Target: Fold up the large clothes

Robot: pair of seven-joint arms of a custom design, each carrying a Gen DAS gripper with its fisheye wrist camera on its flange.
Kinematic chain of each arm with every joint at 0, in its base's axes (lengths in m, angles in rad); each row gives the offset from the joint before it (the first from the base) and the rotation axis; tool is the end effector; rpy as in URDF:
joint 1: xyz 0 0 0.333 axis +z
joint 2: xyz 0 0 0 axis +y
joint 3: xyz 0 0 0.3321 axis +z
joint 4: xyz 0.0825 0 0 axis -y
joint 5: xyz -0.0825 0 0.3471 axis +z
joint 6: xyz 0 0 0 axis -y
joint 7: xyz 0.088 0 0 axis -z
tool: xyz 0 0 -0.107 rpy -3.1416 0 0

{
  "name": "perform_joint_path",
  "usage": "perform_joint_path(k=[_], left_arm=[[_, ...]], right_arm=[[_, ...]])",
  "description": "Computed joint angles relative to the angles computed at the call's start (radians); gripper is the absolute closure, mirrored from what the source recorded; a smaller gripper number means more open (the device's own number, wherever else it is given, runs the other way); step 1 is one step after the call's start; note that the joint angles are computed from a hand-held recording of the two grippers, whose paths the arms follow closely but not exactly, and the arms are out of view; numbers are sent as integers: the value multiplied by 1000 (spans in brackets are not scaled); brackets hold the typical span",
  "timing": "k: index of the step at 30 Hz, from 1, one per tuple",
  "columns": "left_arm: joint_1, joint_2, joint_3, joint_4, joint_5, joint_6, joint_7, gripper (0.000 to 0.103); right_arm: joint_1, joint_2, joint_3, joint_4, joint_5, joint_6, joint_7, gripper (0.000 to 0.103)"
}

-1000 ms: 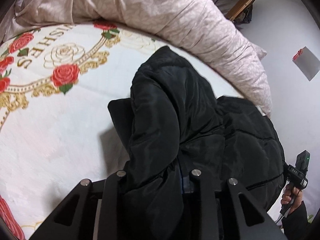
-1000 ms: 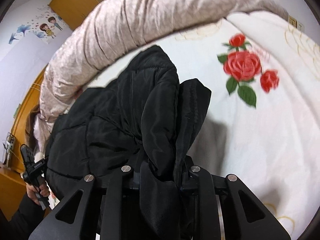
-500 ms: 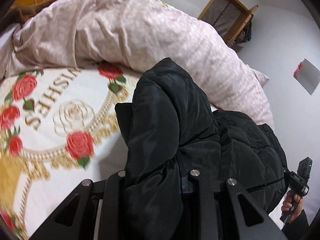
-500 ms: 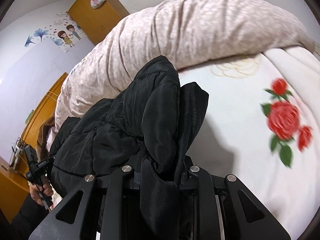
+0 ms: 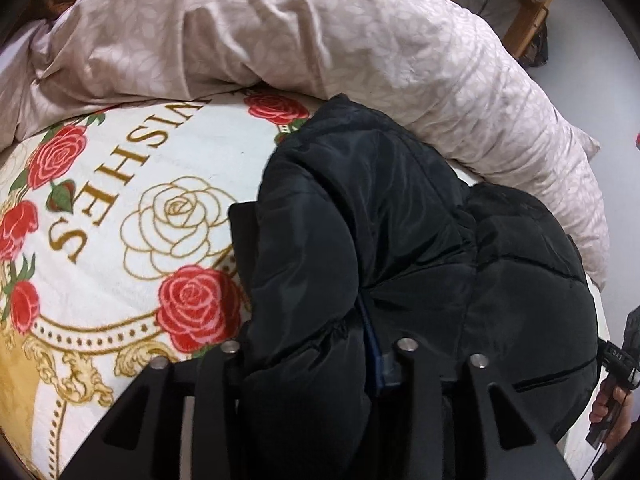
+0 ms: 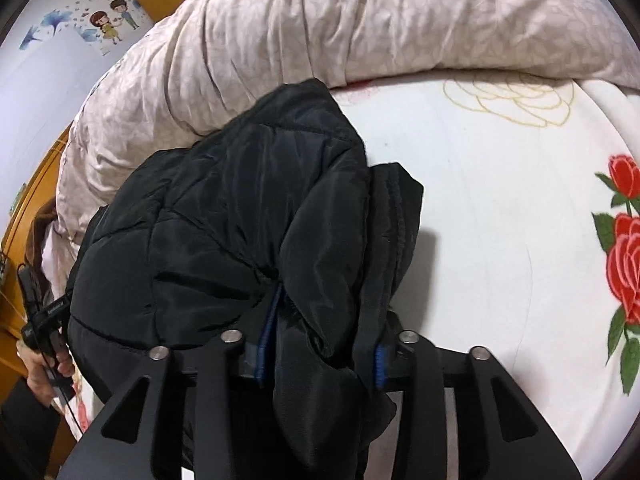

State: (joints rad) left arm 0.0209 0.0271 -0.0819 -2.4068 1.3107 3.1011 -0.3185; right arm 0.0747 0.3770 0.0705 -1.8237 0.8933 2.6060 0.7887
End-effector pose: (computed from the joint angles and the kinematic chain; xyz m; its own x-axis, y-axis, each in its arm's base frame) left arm 0.4622 -0.1090 0.3829 0.3886 -0.8610 0.3280 -0.6602 -0.5085 -0.5528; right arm 0.6426 0.0723 0.4037 0.3142 -0.8722 -0.3750 -0.8393 -0.0705 -0.5391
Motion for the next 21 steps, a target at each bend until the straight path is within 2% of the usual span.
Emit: perform_joint_path(k=[2, 4, 6, 12, 16, 21], left_arm=[[-4, -33, -9, -34, -119, -27, 98, 48], [-18, -84, -20, -75, -261, -59, 224, 46], [-23, -138, -31, -108, -321, -91, 284, 44], [-54, -343, -102, -192, -419, -223, 316, 38], [-129, -464, -170, -210, -508, -378, 340, 37], [-245, -541, -248, -190, -589, -549, 349, 36]], right_arm=[[2, -22, -11, -17, -13, 4, 17, 50], [12, -54, -22, -47, -39, 26, 35, 44], [9, -100, -22, -93, -27, 55, 12, 42], [37, -285, -37, -271, -21, 146, -3, 41], [68, -413, -44, -390, -17, 174, -13, 41], [109, -593, -47, -557, -16, 215, -36, 41]])
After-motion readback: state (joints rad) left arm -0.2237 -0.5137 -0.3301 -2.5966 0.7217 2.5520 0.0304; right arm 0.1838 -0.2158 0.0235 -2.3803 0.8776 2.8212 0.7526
